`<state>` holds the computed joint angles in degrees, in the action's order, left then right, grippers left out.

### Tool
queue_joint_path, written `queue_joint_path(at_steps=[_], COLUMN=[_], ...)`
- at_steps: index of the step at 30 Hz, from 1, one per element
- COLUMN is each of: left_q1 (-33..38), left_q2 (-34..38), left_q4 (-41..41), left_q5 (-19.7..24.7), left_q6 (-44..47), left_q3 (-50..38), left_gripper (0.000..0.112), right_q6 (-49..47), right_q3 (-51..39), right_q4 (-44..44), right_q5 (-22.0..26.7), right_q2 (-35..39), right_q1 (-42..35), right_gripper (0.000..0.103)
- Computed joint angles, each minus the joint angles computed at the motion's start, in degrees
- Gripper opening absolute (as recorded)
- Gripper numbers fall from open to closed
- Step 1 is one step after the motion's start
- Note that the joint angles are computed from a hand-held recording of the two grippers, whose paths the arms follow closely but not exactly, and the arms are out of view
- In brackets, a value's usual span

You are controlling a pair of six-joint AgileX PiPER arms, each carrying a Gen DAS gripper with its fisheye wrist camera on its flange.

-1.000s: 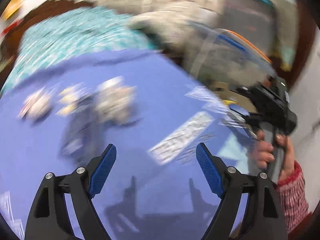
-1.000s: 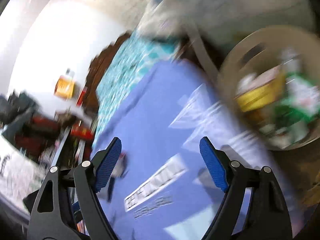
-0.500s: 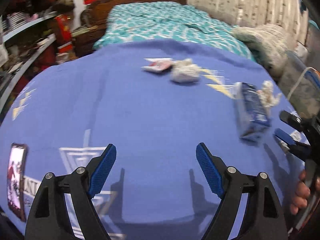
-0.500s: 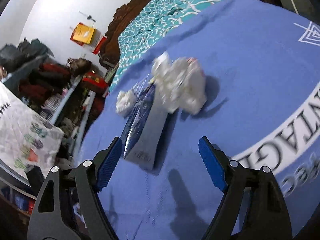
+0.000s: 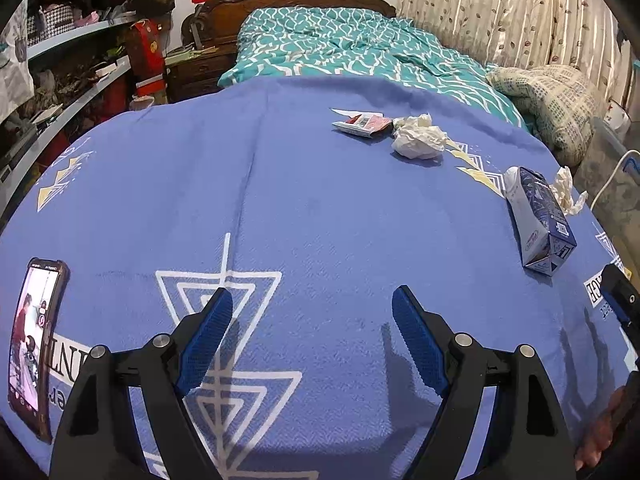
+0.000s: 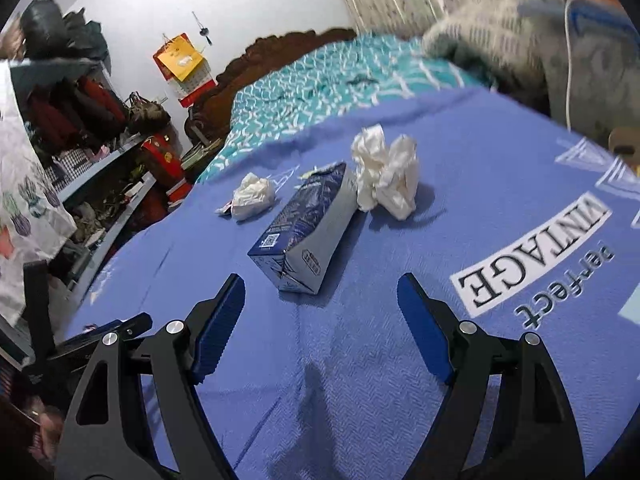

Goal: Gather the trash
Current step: 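Move both open tools back over the bed toward the milk carton and tissues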

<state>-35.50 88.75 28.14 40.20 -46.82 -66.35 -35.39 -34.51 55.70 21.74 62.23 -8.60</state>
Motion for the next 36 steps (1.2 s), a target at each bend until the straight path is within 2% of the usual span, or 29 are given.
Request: queue_joint_path(at_steps=[3,5,11,24,28,36], left_q1=[-0.24,-0.36,-3.03,-9.65,-10.6,-12.84], left_q2=[-0.57,-0.87,-2.6,-6.08,-5.9,-4.77], left_q4=[1.57,2.97,10.65,31.18,32.86,35.02], left_q5=[-1.25,-2.4,-3.68,-1.51,-0.02,3.19], left_q6=[-1.57,-2.85,-9.41,-28.2,-29.51,-30.72], left_q3=[0.92,1.53,4.01,9.02,8.94,8.35], left_gripper=[0.078,0.078,0.078,0.078,0.078,0.078], right_q6=[1.42,-1.79,-0.89,-3.02,-3.84,-11.8], right_q3=[0.1,0.92,2.96,5.26,5.13,5.53], right_q4=[-0.9,2.75,2.91,6.8,7.43,13.91], right_q5=[-0.41,0.04,-1.29,-0.95,-0.21,3.75], right_q2=[-0.43,-0.76,-3.05,-7.51,-7.05,-7.21], right_q1=[1.27,0.07,1.17,-0.76,-1.77,-5.49], right_gripper=[0.079,0.079,0.079,0.079,0.079,0.079])
